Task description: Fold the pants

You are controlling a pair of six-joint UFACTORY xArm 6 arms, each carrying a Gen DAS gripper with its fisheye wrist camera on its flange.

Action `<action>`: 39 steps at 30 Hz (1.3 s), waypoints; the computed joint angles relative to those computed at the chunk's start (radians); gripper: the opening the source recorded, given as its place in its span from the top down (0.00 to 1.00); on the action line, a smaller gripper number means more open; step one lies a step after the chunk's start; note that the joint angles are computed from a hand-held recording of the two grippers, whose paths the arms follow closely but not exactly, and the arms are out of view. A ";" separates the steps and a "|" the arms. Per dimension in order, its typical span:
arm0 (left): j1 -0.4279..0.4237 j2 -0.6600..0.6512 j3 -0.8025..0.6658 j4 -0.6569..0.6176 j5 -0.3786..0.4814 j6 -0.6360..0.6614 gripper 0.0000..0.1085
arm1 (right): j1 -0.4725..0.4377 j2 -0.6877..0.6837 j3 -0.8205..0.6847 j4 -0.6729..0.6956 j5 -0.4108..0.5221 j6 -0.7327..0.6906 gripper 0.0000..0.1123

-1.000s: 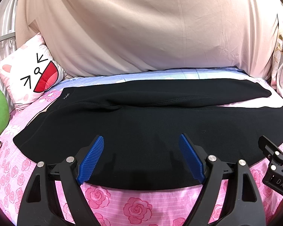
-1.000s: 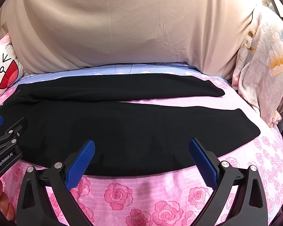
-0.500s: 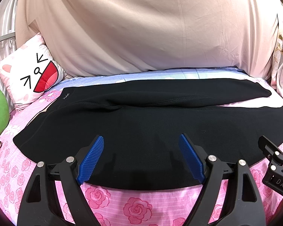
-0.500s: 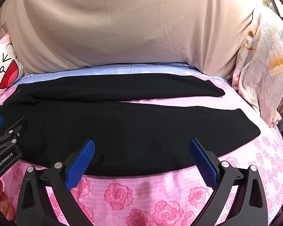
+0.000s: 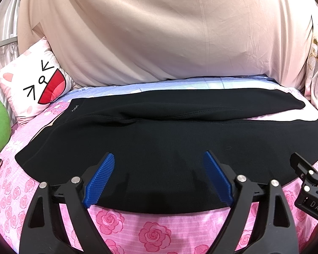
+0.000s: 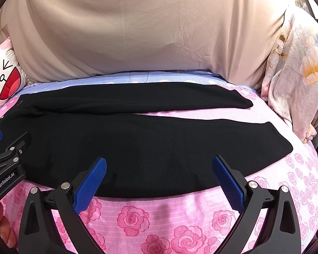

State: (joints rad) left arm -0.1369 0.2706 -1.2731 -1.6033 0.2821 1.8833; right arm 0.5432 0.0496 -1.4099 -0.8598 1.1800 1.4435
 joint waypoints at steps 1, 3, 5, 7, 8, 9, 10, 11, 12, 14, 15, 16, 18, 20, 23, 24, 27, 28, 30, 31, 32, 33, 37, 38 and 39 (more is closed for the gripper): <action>0.000 0.000 0.000 0.001 0.000 -0.001 0.23 | 0.000 0.001 0.000 -0.001 -0.001 0.000 0.13; 0.000 0.000 0.000 0.000 0.000 0.000 0.23 | 0.000 0.000 0.000 -0.001 -0.001 0.001 0.13; 0.000 0.000 0.000 0.000 0.000 0.000 0.23 | 0.000 0.000 0.002 -0.002 -0.001 0.002 0.13; 0.000 0.000 0.000 0.001 0.000 -0.001 0.23 | 0.001 -0.002 0.004 -0.003 -0.002 0.003 0.13; 0.000 0.000 0.000 0.001 0.000 -0.001 0.22 | 0.001 -0.002 0.004 -0.003 -0.002 0.003 0.13; 0.000 0.000 0.000 0.001 0.000 -0.002 0.21 | 0.001 -0.002 0.006 -0.002 -0.003 0.003 0.13; 0.000 -0.001 0.001 -0.004 0.001 0.002 0.17 | 0.000 -0.004 0.008 0.000 -0.005 0.003 0.13; 0.002 -0.002 0.001 -0.011 0.004 0.009 0.16 | -0.002 -0.006 0.011 0.006 -0.009 0.004 0.13; 0.003 -0.005 0.003 -0.030 0.006 0.025 0.13 | -0.009 -0.009 0.018 0.017 -0.023 0.005 0.13; 0.010 -0.008 0.004 -0.061 0.016 0.049 0.09 | -0.032 -0.048 0.068 0.044 -0.094 0.008 0.13; 0.013 -0.009 0.005 -0.073 0.020 0.055 0.09 | -0.047 -0.073 0.096 0.058 -0.130 -0.010 0.13; 0.016 -0.006 0.000 -0.060 0.023 0.038 0.09 | -0.057 -0.094 0.117 0.061 -0.140 -0.035 0.13; 0.016 0.007 -0.011 0.006 0.017 -0.040 0.09 | -0.078 -0.137 0.148 0.035 -0.092 -0.095 0.13; 0.025 0.020 -0.021 0.103 0.039 -0.146 0.09 | -0.138 -0.213 0.223 0.026 -0.095 -0.153 0.13; 0.036 0.035 -0.034 0.191 0.063 -0.247 0.09 | -0.317 -0.344 0.384 0.053 -0.215 -0.236 0.13; 0.038 0.036 -0.035 0.201 0.067 -0.258 0.09 | -0.392 -0.371 0.426 0.093 -0.276 -0.283 0.13; 0.039 0.036 -0.032 0.218 0.071 -0.274 0.09 | -0.645 -0.348 0.459 0.291 -0.486 -0.452 0.16; 0.039 0.037 -0.033 0.229 0.073 -0.283 0.09 | -0.699 -0.313 0.442 0.342 -0.518 -0.500 0.18; 0.040 0.043 -0.037 0.268 0.083 -0.318 0.09 | -0.767 -0.212 0.371 0.392 -0.526 -0.581 0.24; 0.041 0.048 -0.042 0.295 0.084 -0.345 0.09 | -0.784 -0.158 0.325 0.383 -0.515 -0.601 0.24; 0.041 0.055 -0.049 0.324 0.088 -0.375 0.09 | -0.797 -0.117 0.291 0.401 -0.515 -0.635 0.25; 0.043 0.060 -0.056 0.354 0.097 -0.408 0.09 | -0.812 -0.055 0.242 0.428 -0.518 -0.676 0.25; 0.067 0.087 -0.104 0.455 0.163 -0.535 0.09 | -0.862 0.120 0.088 0.504 -0.515 -0.783 0.27; 0.074 0.103 -0.140 0.496 0.175 -0.575 0.09 | -0.866 0.165 0.046 0.520 -0.503 -0.803 0.27; 0.078 0.124 -0.182 0.540 0.173 -0.618 0.09 | -0.870 0.194 0.019 0.549 -0.498 -0.833 0.27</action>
State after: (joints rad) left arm -0.0584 0.3944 -1.4552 -1.0634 0.4548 1.2656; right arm -0.3273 0.2438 -1.3911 -0.3105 0.6822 0.6104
